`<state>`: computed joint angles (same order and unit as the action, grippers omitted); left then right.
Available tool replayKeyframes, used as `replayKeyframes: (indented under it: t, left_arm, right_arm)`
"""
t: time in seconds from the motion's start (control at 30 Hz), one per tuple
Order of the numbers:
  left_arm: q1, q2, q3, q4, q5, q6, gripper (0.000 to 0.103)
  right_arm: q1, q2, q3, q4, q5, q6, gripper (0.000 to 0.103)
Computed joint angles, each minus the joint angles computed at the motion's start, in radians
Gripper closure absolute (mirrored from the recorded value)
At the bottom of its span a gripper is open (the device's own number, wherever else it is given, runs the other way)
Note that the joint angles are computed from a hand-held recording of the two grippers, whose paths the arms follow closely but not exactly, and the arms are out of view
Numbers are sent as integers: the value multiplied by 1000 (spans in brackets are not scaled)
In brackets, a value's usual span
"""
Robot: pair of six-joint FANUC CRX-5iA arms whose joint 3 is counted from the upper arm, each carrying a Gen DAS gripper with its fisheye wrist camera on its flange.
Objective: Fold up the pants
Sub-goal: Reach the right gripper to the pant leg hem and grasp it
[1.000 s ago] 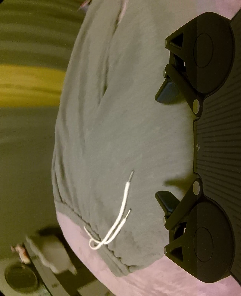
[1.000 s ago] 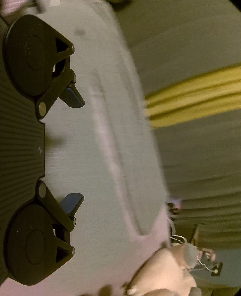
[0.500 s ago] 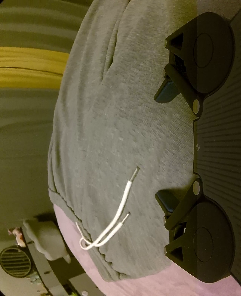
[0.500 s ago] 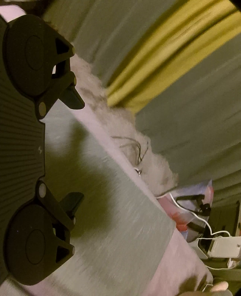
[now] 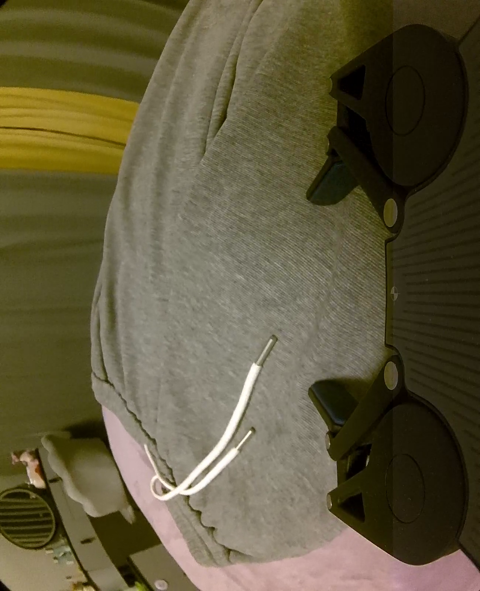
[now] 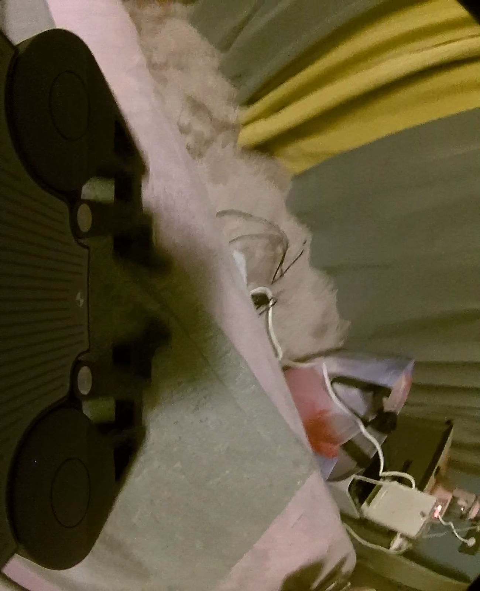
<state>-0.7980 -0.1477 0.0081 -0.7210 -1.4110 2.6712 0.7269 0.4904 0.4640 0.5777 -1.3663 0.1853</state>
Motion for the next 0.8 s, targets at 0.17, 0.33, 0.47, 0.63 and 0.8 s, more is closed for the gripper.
replayKeyframes:
  t: [0.17,0.33,0.47,0.63,0.8]
  left_arm:
    - [-2,2,4,-1,-6,2,0]
    - [-8,5,8,-6,-16,5,0]
    - [-6,-1,9,7,-20,1,0]
    - [4,-16,2,31,-14,-2,0]
    - [-14,-4,13,15,-33,-6,0]
  right_arm:
    - [61,-278,-352,98,226,-169,98]
    - [299,-611,-729,220,232,-446,98]
    - [544,-735,-844,93,64,-630,101]
    - [647,-767,-864,127,-68,-656,92]
    - [554,-668,-802,329,-112,-374,16]
